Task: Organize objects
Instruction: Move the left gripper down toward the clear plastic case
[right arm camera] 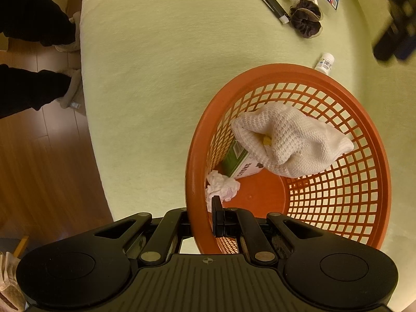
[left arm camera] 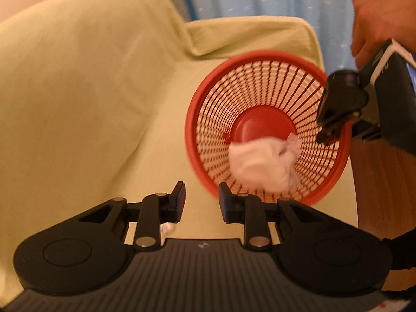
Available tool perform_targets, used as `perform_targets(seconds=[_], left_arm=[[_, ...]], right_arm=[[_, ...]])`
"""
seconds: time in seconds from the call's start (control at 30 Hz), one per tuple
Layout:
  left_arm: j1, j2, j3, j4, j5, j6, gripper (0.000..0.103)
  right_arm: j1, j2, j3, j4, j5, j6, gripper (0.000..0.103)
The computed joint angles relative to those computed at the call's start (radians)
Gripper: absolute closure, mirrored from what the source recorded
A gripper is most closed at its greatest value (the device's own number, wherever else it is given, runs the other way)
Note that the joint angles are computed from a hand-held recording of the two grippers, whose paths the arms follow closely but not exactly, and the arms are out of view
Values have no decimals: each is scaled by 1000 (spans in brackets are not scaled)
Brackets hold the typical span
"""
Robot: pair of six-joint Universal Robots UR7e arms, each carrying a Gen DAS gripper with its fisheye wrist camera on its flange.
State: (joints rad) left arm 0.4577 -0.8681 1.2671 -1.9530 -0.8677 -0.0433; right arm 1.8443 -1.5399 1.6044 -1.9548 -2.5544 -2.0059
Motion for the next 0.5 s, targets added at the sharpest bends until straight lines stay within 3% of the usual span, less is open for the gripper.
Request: perform_targets(seconds=[0.23, 0.5], left_arm=[[-24, -86, 90, 130, 33, -240, 80], [-52, -172, 162, 272, 47, -434, 78]], right_arm=[[1, 0, 0, 2, -4, 0, 102], [6, 1, 2, 2, -11, 12, 102]])
